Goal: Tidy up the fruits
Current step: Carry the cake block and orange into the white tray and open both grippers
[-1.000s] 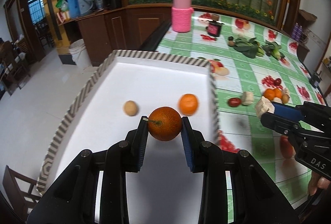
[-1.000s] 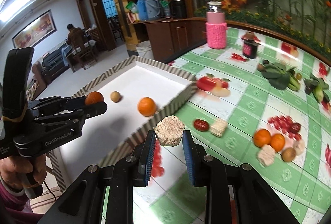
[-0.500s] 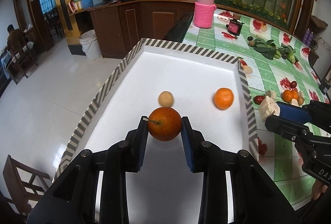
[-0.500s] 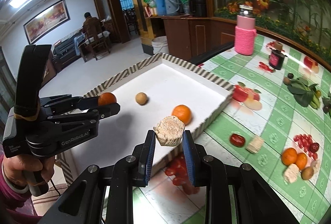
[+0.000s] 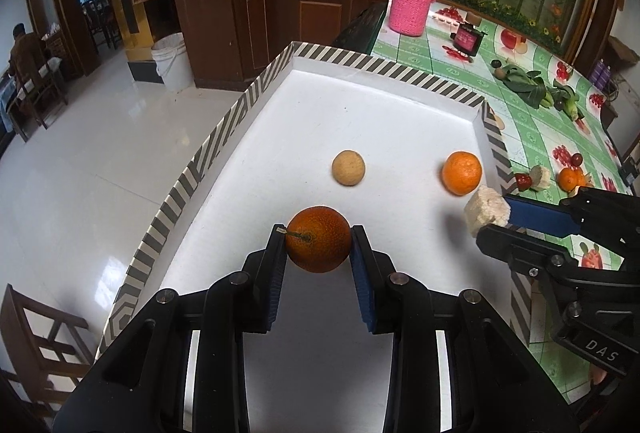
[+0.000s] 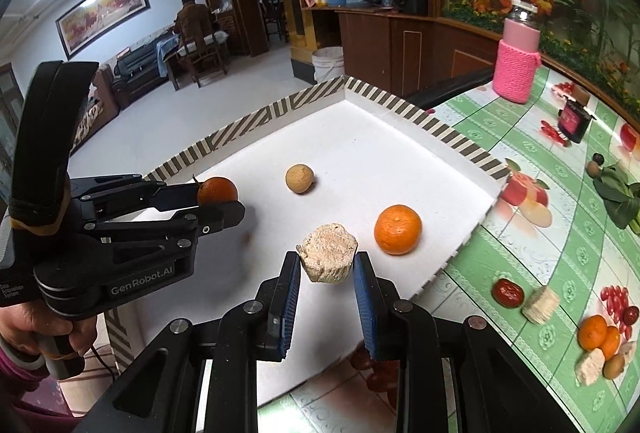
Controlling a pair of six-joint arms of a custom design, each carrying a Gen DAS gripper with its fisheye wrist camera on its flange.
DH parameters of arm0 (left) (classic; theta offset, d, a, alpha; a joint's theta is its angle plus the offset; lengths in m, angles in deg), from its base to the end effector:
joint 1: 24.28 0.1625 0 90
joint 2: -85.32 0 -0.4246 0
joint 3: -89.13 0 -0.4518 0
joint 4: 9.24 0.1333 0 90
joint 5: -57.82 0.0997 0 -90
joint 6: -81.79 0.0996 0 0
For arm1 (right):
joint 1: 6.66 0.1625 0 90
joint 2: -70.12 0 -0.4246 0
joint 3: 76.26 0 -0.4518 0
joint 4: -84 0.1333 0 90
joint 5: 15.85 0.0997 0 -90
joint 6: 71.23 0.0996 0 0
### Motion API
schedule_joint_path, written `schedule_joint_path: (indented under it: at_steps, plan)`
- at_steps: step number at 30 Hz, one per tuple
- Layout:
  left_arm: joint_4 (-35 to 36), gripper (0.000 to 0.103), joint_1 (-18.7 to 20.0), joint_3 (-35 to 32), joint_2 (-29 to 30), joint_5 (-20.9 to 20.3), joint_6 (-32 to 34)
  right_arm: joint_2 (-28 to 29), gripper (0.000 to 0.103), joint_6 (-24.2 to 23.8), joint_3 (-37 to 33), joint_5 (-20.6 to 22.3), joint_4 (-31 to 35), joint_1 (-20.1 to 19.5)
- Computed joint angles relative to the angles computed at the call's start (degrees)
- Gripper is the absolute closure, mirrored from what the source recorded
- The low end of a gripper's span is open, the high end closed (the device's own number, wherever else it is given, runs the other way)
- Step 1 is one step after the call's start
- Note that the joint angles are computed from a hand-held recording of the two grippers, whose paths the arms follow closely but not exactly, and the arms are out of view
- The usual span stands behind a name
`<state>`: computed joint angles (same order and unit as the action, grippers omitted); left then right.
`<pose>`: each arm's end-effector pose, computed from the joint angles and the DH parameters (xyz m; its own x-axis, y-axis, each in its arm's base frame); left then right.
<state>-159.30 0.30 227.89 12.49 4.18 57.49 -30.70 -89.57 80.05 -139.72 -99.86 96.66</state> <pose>-0.2843 -0.3415 0.0657 -0.6273 0.5202 -0.5796 0.7093 0.6889 -0.1495 0.1461 -0.2796 0.2043 -0.7857 -0.1021 0.6101 -0.4508 0.7699 -0.4517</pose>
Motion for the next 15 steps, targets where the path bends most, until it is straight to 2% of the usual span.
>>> schedule_joint_path:
  at_steps: [15]
  plan:
    - [2.1, 0.072, 1.3, -1.7, 1.7, 0.9, 0.1, 5.7, 0.077, -1.0, -2.3, 0.3, -0.3, -2.0]
